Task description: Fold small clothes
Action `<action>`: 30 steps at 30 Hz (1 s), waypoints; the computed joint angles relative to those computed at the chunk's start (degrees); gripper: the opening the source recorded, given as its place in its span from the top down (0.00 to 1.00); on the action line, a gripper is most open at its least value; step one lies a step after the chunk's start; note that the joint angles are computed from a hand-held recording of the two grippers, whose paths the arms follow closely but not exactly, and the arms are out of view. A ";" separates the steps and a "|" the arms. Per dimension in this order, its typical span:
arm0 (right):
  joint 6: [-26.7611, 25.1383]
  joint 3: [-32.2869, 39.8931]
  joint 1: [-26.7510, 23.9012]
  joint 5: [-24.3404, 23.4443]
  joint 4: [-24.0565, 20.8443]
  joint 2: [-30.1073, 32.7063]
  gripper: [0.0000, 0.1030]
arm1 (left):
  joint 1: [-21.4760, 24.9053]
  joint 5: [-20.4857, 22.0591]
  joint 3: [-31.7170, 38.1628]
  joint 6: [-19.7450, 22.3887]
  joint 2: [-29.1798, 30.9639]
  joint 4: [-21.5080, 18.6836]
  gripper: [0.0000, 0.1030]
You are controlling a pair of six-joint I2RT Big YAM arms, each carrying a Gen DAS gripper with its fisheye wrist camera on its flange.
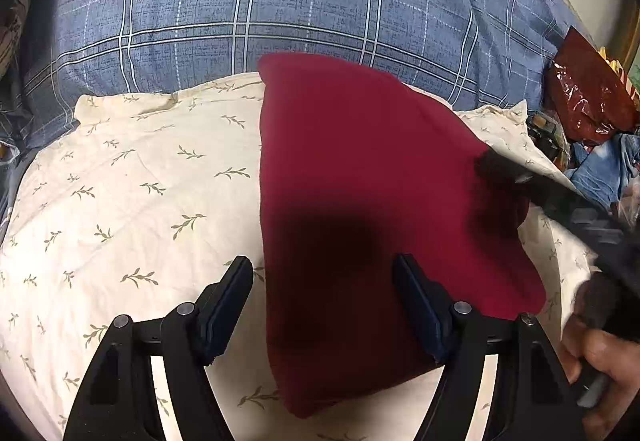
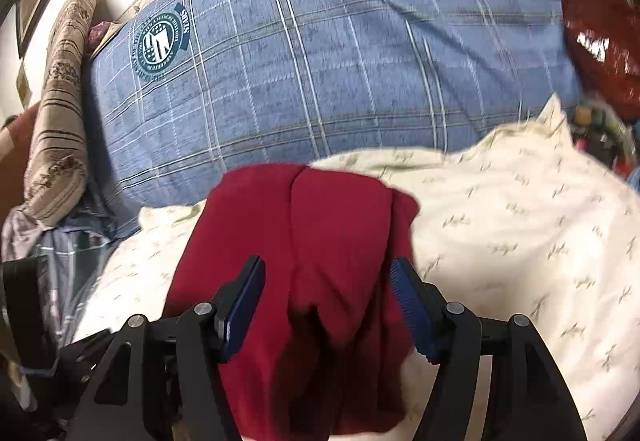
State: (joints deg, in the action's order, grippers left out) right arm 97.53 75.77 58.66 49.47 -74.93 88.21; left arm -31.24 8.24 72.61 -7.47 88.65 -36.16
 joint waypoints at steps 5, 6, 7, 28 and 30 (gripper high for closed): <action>-0.94 -4.12 -2.89 -6.43 2.92 -1.10 0.35 | 0.22 0.88 0.42 -0.35 0.16 -0.93 0.29; -1.04 -4.72 -2.81 -6.07 3.62 -1.83 0.35 | 0.38 1.29 0.59 -0.39 0.22 -1.21 0.29; -1.06 -4.84 -2.62 -5.58 3.76 -2.14 0.34 | 0.60 1.74 0.80 -0.30 0.29 -1.53 0.29; -16.26 -19.84 -8.27 -13.65 35.87 -11.88 0.10 | 5.74 18.16 12.99 0.53 12.84 -4.40 0.17; -18.27 -20.00 -8.35 -14.37 38.21 -11.66 0.22 | 5.43 18.44 13.32 0.51 13.37 -3.77 0.23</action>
